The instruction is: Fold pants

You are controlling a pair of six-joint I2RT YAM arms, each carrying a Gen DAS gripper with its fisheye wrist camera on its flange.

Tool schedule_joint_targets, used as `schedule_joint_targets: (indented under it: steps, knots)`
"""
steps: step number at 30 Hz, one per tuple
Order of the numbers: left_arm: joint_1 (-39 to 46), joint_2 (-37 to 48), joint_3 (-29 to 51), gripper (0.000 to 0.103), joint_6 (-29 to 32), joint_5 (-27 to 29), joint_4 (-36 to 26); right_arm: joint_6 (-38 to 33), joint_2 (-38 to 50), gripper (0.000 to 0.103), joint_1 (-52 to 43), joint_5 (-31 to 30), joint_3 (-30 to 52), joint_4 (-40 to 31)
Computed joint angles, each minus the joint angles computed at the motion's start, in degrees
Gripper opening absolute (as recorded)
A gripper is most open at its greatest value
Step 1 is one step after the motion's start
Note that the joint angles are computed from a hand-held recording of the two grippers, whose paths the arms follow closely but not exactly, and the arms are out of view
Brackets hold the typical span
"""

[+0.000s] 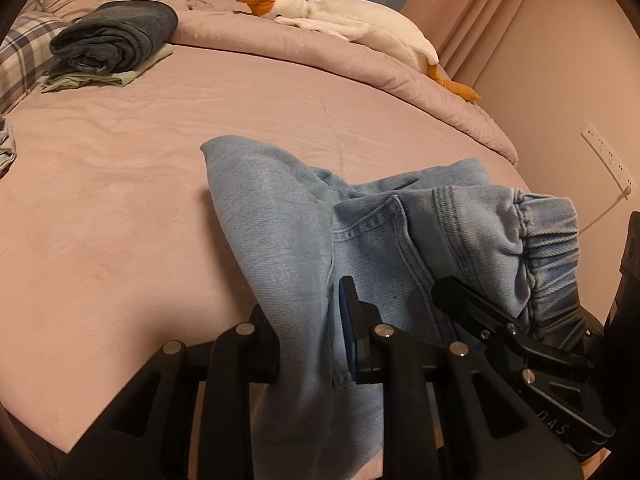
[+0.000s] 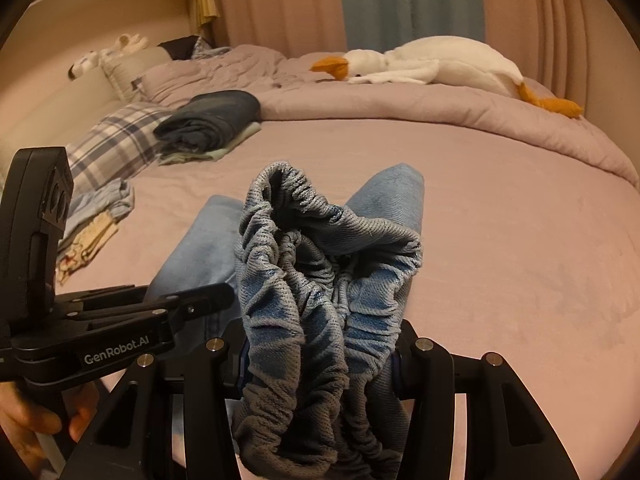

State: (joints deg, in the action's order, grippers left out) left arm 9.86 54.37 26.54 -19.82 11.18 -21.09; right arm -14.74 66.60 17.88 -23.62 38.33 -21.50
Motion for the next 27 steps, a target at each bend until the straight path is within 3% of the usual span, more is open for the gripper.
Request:
schedule_joint_targets:
  steps: [15, 27]
  knots:
    - [7.5, -8.1, -1.1, 0.021, 2.9, 1.9, -5.5, 1.9, -0.9, 0.051, 7.7, 2.8, 1.0, 0.3]
    - [13.2, -6.4, -0.4, 0.021, 5.9, 5.6, -3.6, 3.0, 0.9, 0.051, 11.2, 5.0, 2.8, 1.9]
